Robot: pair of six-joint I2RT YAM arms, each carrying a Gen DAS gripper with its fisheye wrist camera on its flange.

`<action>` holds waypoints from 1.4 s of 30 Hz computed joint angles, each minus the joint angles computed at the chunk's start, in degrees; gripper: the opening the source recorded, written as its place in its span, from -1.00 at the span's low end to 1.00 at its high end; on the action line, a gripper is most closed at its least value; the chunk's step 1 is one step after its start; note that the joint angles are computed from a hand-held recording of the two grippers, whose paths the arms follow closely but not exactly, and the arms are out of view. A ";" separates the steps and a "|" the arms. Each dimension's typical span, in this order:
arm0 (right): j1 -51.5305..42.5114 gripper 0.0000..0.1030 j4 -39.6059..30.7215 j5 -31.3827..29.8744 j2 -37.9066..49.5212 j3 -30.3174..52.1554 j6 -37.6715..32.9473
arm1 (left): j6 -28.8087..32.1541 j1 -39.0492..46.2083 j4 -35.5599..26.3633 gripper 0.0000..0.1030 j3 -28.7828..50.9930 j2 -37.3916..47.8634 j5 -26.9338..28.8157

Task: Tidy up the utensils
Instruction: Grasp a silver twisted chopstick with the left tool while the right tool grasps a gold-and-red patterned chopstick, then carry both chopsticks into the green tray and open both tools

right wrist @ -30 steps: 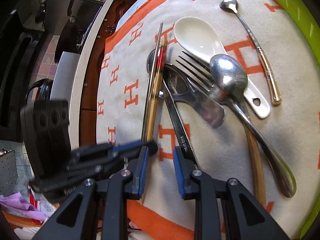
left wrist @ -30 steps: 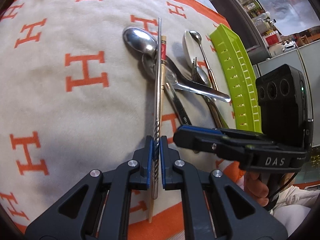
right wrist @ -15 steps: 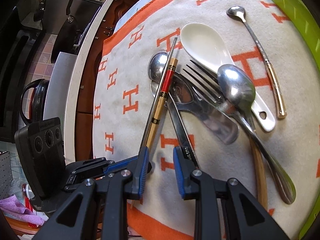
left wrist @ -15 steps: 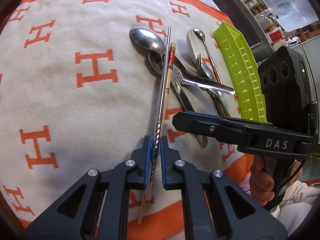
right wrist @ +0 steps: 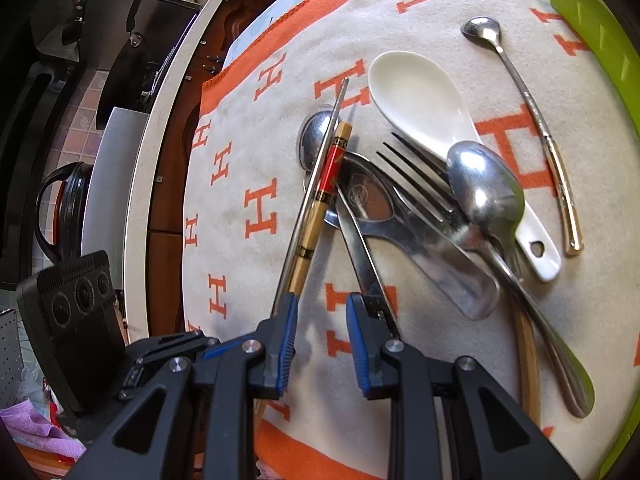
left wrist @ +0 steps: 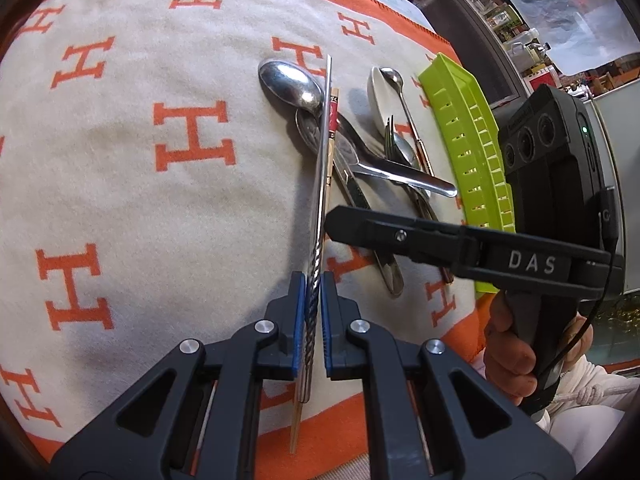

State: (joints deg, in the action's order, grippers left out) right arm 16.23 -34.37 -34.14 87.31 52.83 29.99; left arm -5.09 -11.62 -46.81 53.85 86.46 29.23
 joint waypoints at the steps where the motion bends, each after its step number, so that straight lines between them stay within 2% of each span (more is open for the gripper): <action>1: -0.06 -0.51 0.28 -0.21 0.10 0.00 0.19 | -0.05 0.17 0.11 -0.90 -0.09 0.32 1.33; 7: -1.29 -0.53 4.75 -4.99 1.41 -1.77 1.49 | -0.48 0.99 0.49 -0.92 -0.84 0.22 3.51; 9: -1.77 -0.73 6.57 -7.14 1.99 -2.78 2.45 | -0.69 1.07 0.52 -0.93 -0.70 0.63 2.69; 10: -1.66 -0.86 6.67 -7.08 2.51 -3.04 2.53 | -0.83 1.23 0.55 -0.93 -0.61 1.12 2.76; 12: -1.82 -0.86 8.67 -7.29 1.63 -4.62 3.65 | -1.07 1.72 0.67 -0.93 -0.72 1.33 3.04; 15: -0.92 -0.87 7.97 -4.97 0.29 -4.62 3.48 | -2.36 1.84 1.09 -0.93 -0.89 1.03 1.71; 21: -0.39 -0.88 4.25 -2.02 -2.14 -3.19 1.90 | -4.15 1.30 0.55 -0.93 -0.78 -1.42 -0.03; 27: -3.28 -0.88 0.40 -2.75 -5.82 -2.80 0.50 | -7.04 -1.15 0.01 -0.93 0.23 -4.83 0.02; 33: -7.36 -0.88 -3.16 -5.22 -8.82 -3.31 -1.31 | -13.11 -4.11 1.43 -0.94 0.79 -7.54 1.05; 36: -9.27 -0.88 -5.70 -6.04 -10.73 -2.86 -2.78 | -15.60 -6.94 1.10 -0.94 3.12 -8.81 -0.14; 42: -19.70 -0.88 -17.78 -5.90 -15.62 4.08 -11.90 | -20.84 -15.66 2.30 -0.94 12.84 -5.92 -2.98</action>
